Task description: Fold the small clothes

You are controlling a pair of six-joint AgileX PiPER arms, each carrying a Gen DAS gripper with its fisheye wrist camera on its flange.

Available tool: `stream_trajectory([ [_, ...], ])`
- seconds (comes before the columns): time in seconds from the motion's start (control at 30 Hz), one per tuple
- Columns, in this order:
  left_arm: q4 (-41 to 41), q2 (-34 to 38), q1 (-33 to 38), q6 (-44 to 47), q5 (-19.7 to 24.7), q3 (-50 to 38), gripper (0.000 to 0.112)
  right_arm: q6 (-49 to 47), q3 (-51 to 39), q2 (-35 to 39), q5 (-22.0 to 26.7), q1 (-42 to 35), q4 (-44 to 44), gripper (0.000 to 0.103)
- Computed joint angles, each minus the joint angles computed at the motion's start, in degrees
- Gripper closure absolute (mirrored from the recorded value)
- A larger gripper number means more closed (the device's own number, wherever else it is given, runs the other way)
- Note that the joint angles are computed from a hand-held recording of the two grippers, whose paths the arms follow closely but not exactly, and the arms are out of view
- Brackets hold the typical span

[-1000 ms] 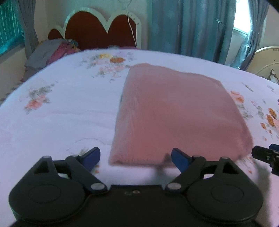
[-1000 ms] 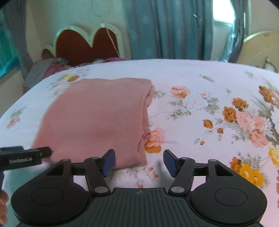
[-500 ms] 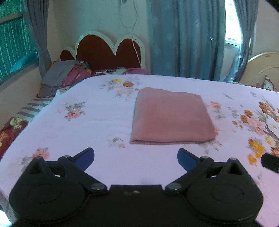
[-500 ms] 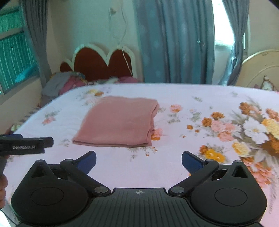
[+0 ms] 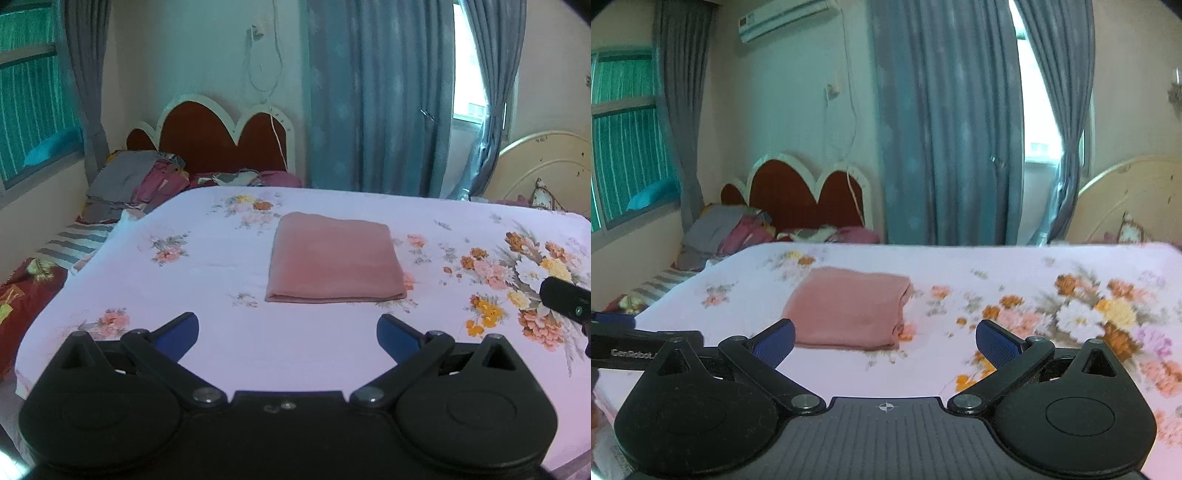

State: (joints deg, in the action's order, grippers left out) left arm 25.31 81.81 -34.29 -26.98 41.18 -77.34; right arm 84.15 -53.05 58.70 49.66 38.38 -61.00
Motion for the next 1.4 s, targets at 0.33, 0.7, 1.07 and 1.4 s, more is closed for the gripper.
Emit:
stream_trajectory([
  [0.33,2.96,-2.65,-1.97,-2.52,1.27,1.41,0.010,1.36,1.55,-3.51,2.34,3.02,-1.88,0.000],
  [0.7,4.27,-3.32,-2.60,-3.24,1.27,2.12,0.010,0.83,2.46,-4.27,0.83,2.02,-1.65,0.000],
  [1.07,4.30,-2.82,-1.90,-2.87,1.41,1.43,0.010,-0.25,2.53,-4.03,-1.34,0.36,-0.74,0.000],
  [1.4,4.51,-2.81,-2.02,-3.00,1.52,1.39,0.010,-0.46,2.56,-3.69,-2.61,-0.38,-0.31,0.000],
])
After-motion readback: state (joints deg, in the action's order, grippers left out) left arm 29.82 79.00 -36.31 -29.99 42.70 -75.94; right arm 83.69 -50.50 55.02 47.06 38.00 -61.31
